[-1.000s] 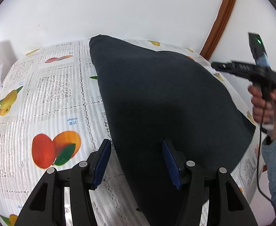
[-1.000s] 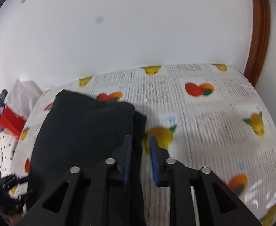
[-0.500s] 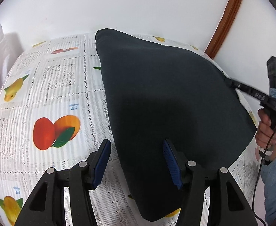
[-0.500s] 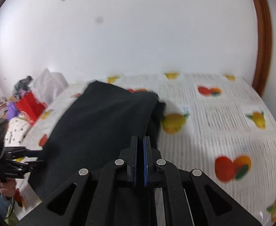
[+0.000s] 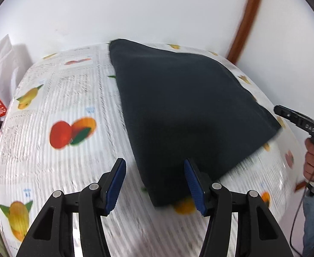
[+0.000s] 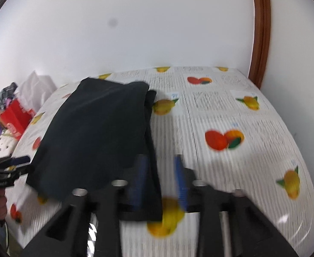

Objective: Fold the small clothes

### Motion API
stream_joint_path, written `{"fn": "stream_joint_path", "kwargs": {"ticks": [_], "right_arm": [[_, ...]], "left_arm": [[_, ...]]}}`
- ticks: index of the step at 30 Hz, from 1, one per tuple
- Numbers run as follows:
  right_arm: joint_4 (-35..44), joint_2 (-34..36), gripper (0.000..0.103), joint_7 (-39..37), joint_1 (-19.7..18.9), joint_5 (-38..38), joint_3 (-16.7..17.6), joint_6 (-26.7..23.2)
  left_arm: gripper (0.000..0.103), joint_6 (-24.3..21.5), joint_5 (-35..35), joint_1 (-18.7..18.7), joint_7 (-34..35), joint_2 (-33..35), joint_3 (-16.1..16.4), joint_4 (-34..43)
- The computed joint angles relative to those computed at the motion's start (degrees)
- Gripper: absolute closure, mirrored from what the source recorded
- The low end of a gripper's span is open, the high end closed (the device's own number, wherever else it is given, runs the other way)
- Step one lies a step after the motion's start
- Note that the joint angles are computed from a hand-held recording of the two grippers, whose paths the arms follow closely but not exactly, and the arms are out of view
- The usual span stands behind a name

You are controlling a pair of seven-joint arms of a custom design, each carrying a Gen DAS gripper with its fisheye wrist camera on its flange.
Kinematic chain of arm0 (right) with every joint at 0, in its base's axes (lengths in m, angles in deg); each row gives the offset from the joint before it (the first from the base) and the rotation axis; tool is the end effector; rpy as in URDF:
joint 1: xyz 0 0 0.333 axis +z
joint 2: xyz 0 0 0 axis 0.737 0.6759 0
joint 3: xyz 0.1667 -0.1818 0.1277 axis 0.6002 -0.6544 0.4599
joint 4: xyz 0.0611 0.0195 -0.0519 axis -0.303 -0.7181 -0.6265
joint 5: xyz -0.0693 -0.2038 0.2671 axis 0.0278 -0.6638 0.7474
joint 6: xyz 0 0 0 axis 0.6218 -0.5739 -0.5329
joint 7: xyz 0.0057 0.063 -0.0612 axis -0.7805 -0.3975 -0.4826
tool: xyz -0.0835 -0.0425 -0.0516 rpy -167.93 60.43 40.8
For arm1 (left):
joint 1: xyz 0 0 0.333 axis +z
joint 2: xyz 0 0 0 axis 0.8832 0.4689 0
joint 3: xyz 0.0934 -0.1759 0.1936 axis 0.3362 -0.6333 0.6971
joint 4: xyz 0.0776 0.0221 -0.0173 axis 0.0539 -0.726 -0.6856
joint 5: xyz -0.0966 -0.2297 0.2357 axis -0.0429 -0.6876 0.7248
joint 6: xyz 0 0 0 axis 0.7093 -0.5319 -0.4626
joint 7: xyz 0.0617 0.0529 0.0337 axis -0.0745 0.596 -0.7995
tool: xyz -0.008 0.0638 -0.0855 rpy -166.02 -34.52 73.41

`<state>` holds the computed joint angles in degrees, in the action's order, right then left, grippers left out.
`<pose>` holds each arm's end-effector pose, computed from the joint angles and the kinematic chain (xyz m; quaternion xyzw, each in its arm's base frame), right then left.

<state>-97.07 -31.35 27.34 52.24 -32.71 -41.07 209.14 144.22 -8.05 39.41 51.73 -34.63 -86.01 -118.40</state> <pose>0.6749 0.1008 0.5710 -0.8138 0.4562 -0.1325 0.3348 0.5017 -0.3371 0.5184 -0.7556 0.5679 -0.2582 0.1997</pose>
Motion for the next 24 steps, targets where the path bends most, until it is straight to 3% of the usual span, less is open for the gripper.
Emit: {"fn": "stream_joint_path", "kwargs": {"ticks": [2,4,6,10,13,16,19,24], "right_arm": [[-8.84,-4.98,0.06,-2.59,-0.44,0.38,-0.29,3.1],[-14.48,-8.32,0.06,-5.57,-1.94,2.62,-0.13,2.66],[-16.33,-9.27,0.06,-8.01,-2.53,3.59,-0.28,0.48],[-19.38,-9.64,0.06,-8.62,-0.23,1.93,-0.93,2.61],[-18.29,-7.65,0.061,-5.62,1.86,0.21,-1.35,4.66],[-15.41,-4.81,0.068,-2.38,3.6,-2.55,-1.43,5.91],[-10.35,-1.78,0.08,-1.14,3.32,-1.96,-0.57,3.76],[1.27,5.68,0.08,4.03,4.14,-2.92,-0.18,0.14]], "left_arm": [[0.049,1.43,-0.15,-0.26,0.93,-1.46,-0.66,-2.58],[0.049,0.35,0.45,-1.06,1.17,-1.78,-1.28,-3.51],[0.049,-1.68,0.88,-1.79,1.37,-0.64,-1.52,-2.44],[0.049,-2.75,0.99,-2.4,0.8,2.6,-0.84,1.01],[0.049,-7.43,1.51,-3.45,1.02,5.84,0.1,5.85],[0.049,-4.57,1.59,-2.91,-0.58,5.32,0.91,4.36],[0.049,-5.49,2.98,-2.93,-2.2,5.5,1.7,4.88],[0.049,-5.89,2.27,-1.75,-3.04,6.5,2.28,6.37]]}}
